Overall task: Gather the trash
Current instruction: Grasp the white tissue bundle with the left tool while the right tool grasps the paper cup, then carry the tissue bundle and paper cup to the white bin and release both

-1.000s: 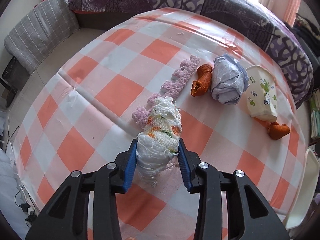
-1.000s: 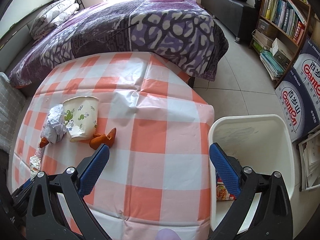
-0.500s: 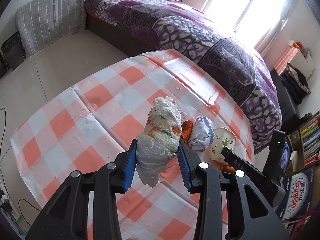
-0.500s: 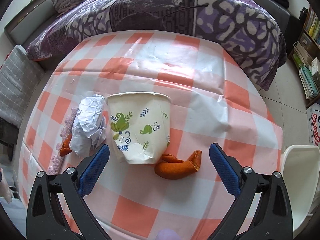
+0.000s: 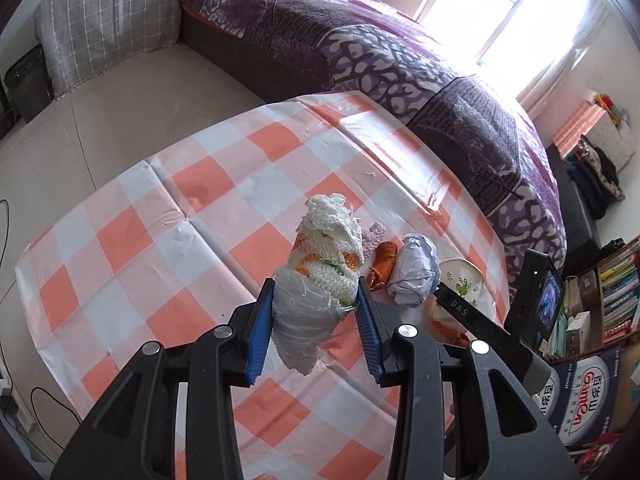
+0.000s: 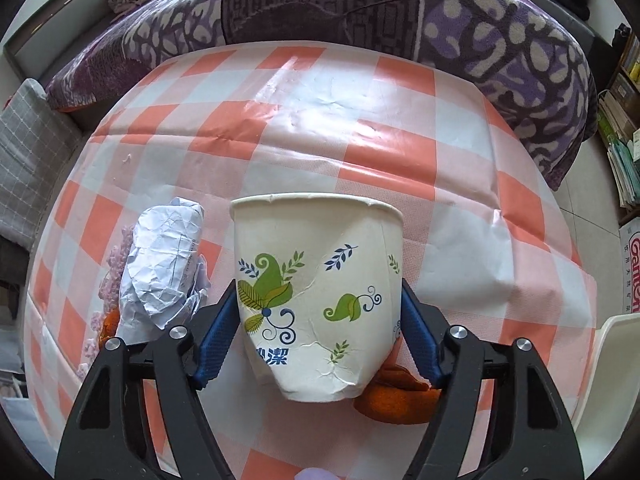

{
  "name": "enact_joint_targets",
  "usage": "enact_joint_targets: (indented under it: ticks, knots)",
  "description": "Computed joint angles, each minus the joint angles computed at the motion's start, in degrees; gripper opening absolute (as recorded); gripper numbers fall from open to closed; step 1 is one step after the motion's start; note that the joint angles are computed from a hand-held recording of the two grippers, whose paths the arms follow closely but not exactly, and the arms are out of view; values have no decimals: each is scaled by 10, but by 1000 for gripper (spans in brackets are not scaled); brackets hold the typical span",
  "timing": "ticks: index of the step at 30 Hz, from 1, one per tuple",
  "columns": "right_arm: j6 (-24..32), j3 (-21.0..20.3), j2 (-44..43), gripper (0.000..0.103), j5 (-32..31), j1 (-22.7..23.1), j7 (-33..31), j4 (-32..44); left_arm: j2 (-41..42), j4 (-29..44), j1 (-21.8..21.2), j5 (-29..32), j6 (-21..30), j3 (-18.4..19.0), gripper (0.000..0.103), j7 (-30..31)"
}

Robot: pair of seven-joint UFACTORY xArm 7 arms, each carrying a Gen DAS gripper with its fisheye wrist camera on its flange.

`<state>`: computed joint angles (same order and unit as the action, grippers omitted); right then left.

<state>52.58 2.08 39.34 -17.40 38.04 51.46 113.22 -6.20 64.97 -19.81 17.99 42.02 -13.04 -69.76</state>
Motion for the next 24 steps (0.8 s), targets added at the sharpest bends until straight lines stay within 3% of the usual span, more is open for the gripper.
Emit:
enact_joint_targets:
  ticks: [10, 17, 24]
  knots:
    - [-77, -29, -96, 64, -121, 35, 82, -87, -4, 11, 2, 66, 13, -14, 39, -51]
    - [-106, -17, -178, 64, -208, 35, 158, -168, -1, 24, -8, 114, 27, -21, 39, -80]
    - [-102, 20, -268, 65, -259, 5, 230, -274, 14, 43, -23, 138, 41, -25, 39, -86]
